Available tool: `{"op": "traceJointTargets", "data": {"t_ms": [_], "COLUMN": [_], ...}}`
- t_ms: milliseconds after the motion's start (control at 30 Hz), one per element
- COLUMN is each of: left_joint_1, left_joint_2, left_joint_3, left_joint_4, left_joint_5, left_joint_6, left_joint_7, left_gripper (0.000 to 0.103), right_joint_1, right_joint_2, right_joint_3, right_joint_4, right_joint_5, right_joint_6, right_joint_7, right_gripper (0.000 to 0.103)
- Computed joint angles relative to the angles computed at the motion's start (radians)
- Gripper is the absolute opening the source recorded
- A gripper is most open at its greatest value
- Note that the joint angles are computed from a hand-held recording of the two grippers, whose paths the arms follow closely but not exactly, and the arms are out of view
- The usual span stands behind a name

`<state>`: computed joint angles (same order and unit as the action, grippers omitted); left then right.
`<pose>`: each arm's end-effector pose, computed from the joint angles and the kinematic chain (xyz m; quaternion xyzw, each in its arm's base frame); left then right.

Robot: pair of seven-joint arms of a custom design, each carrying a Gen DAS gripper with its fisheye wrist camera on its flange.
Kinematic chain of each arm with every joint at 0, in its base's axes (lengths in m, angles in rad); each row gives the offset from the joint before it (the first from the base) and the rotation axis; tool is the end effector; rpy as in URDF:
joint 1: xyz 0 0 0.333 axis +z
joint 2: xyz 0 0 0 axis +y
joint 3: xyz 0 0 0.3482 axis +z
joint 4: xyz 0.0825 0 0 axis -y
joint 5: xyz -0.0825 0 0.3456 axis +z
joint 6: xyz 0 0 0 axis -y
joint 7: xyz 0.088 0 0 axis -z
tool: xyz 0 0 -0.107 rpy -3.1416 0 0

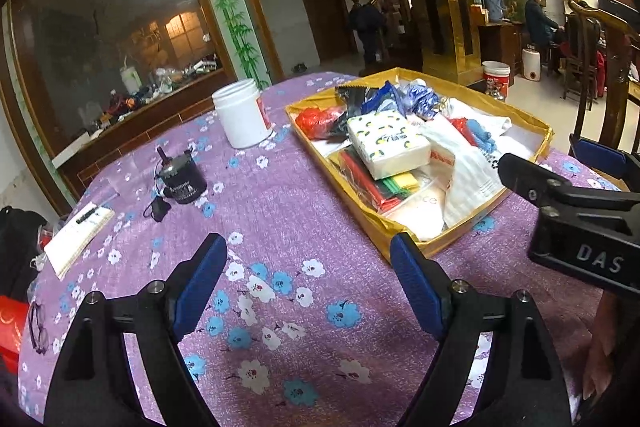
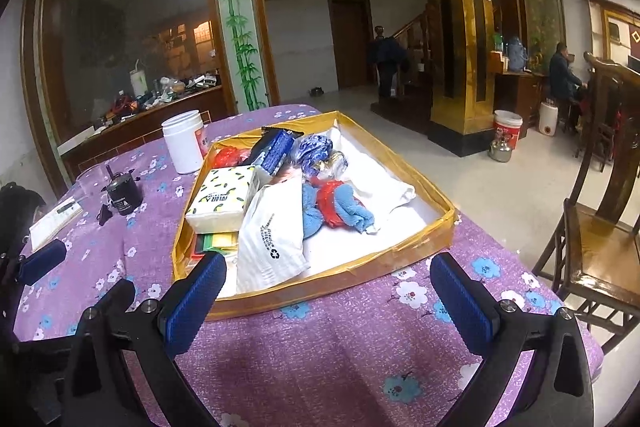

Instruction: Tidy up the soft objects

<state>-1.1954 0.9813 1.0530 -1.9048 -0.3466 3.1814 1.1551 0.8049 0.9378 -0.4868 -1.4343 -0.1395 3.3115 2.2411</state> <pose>0.6300 -0.2241 0.3249 -0.6412 0.6016 -0.2107 0.4272 0.6667 0.3817 0.3291 -0.6711 0.5524 -0.2771 0.4096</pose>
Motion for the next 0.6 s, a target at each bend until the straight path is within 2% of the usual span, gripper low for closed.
{"op": "traceJointTargets", "data": {"t_ms": [67,233,600], "left_joint_1": [0.008,0.000,0.017], "left_joint_2": [-0.010,-0.005,-0.025], "left_joint_3": [-0.009,-0.001,-0.024], "left_joint_4": [0.002,-0.002,-0.002], "left_joint_5": [0.002,0.006,0.018], "left_joint_6": [-0.005,-0.006,-0.006], "left_joint_7": [0.002,-0.006,0.003], "left_gripper": [0.084,0.084,0.084], "right_joint_1": [-0.009,0.001,0.001], "right_joint_2": [-0.004,0.000,-0.002], "right_joint_3": [0.013,0.001,0.001], "right_joint_4": [-0.003,0.000,-0.001], "right_joint_5": [-0.004,0.004,0.005], "right_joint_6": [0.006,0.002,-0.001], "right_joint_7": [-0.006,-0.008,-0.012], "right_gripper": [0.103,0.103,0.103]}}
